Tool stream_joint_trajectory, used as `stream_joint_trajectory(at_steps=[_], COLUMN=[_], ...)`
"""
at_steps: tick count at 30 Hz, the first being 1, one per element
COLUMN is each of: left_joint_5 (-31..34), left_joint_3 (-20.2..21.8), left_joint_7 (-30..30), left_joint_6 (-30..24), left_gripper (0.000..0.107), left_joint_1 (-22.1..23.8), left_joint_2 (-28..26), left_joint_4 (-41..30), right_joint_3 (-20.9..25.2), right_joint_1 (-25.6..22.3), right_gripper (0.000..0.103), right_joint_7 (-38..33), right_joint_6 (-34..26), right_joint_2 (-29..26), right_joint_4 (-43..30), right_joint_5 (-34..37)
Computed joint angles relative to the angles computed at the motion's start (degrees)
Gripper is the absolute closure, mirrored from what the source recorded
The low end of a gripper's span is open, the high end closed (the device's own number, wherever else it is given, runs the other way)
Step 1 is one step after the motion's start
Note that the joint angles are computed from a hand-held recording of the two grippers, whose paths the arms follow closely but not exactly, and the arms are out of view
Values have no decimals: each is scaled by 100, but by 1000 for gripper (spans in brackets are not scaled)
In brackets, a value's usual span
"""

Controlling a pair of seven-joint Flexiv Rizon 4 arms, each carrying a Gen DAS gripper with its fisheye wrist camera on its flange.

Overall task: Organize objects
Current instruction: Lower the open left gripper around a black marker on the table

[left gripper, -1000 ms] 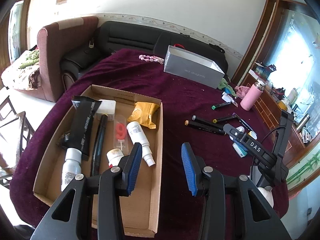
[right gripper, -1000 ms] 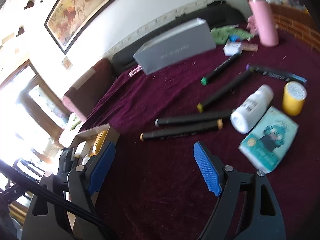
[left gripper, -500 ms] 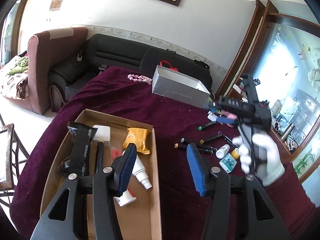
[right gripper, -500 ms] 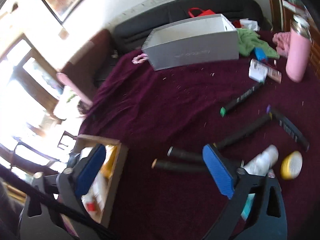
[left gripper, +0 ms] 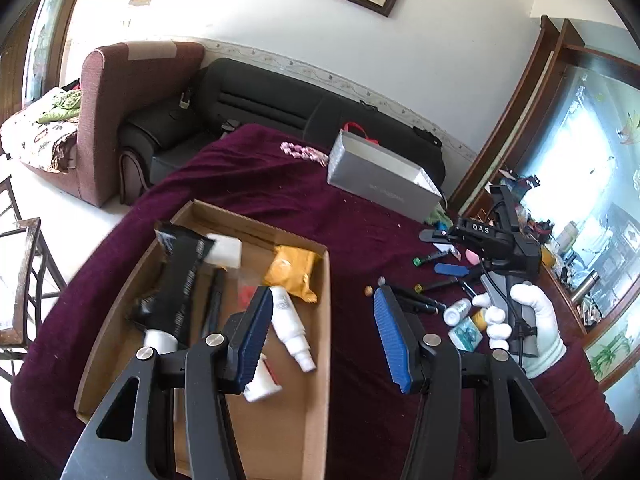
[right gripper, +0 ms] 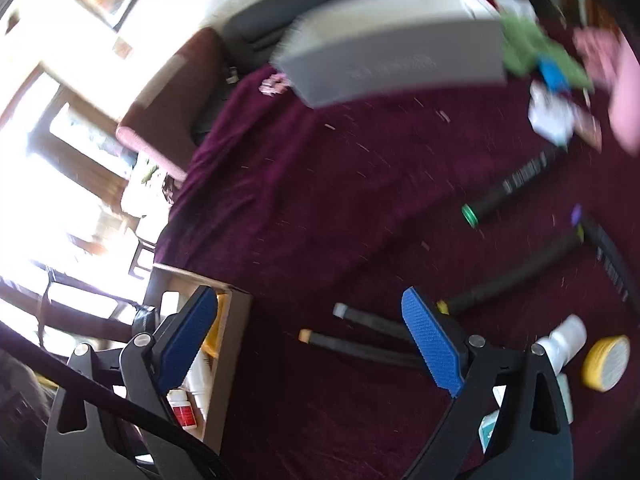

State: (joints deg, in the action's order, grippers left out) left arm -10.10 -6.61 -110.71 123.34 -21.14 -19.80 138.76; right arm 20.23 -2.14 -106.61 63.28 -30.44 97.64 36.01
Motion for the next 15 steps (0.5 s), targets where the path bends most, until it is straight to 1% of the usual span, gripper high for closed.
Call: stream_joint_trajectory(at_steps=[3,5,6,8,9,10,13,15], left_joint_5=[-410,-704,-937,-1815,-2089,-2353,-3131,-3566], left_joint_3=[97,166,289,647,699,717,746,717], left_joint_7=[146,223,367,925,1099,1264,1790,2102], left_joint_6=[-115,-221,-252,-264,-233,-213,-130,-114], left_gripper=[60,60,60,60,60,60,60,60], left_joint_1=[-372,-591,-809,-1522,-1696,-1832,-2213,-2362], left_joint_2=[-98,-110,-109,-156,-176,-190,-242,-286], left_joint_4=[-80,-152,-189,-313,-343,-372,-444,-505], right_joint_3=[188,257,283,230,183,129,-167,-126], right_joint_1=[-462,-643,-712,-683,-624,-561,-184,-180], right_gripper=[8,8,8,8,8,8,8,7], right_joint_7=[-278,-479,-589,-675,-722,-723,-299,-285], right_joint_6=[-470,-719,-867,-1021,-1013,-1017,-813,-803], right_joint_2=[-228,-340,-389,-445,-496,-539,-647,-732], right_joint_4=[-223,-334,-392,-466,-505,-549,-546,-548], right_joint_5=[479,793,932,1072,1101,1091,728,644])
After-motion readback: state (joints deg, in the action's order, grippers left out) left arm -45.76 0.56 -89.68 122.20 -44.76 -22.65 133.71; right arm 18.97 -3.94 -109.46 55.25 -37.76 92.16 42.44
